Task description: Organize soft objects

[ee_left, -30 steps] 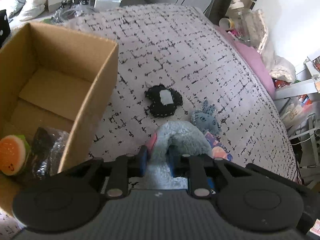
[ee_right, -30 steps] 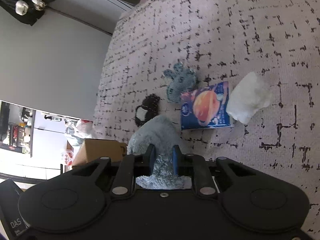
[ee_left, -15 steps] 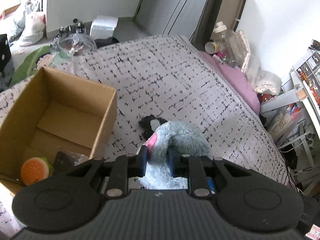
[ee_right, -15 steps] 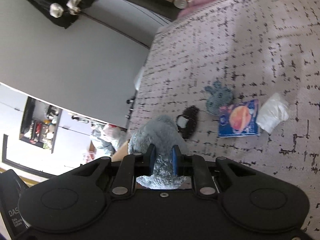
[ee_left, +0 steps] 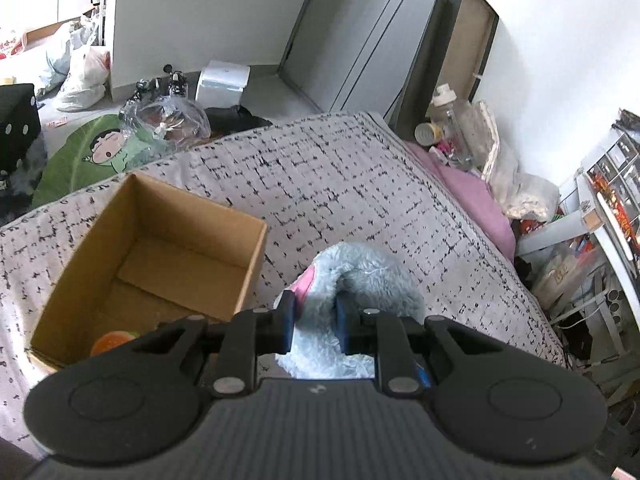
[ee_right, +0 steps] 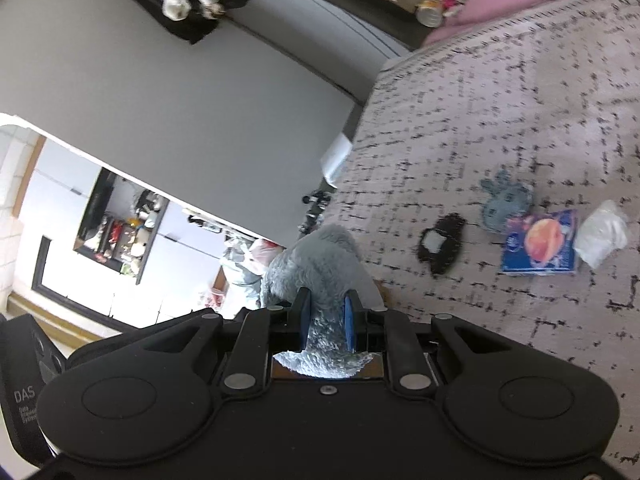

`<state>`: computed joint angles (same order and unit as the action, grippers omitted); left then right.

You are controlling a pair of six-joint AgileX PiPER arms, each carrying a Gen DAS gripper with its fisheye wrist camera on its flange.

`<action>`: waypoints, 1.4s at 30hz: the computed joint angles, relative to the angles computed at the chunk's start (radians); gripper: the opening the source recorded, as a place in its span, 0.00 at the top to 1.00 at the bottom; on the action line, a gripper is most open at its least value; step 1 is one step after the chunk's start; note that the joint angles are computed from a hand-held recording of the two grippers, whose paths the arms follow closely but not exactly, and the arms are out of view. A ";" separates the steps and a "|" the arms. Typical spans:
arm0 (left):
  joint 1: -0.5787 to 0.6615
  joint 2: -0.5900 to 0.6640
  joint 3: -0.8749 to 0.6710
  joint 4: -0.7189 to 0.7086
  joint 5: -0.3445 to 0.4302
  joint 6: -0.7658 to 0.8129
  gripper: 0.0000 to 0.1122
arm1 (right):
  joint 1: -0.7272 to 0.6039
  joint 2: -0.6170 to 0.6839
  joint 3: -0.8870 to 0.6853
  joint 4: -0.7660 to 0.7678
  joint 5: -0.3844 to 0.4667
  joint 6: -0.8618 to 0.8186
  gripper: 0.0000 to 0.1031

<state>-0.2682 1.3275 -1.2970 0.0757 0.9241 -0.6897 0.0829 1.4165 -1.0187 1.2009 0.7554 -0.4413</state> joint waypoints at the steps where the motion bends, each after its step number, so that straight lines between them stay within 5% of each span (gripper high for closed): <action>1: 0.011 -0.006 -0.001 -0.008 0.004 0.010 0.82 | 0.006 -0.004 0.000 0.004 0.000 -0.004 0.83; 24: 0.332 -0.157 0.116 -0.244 0.034 0.295 0.82 | 0.231 -0.019 0.006 0.052 -0.100 -0.096 0.83; 42: 0.597 -0.147 0.252 -0.474 0.003 0.602 0.86 | 0.363 0.053 0.003 -0.003 -0.159 -0.091 0.81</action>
<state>0.3287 1.1807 -1.0449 -0.3978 0.9275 -0.0875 0.4462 1.4692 -1.0157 1.1976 0.5967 -0.5326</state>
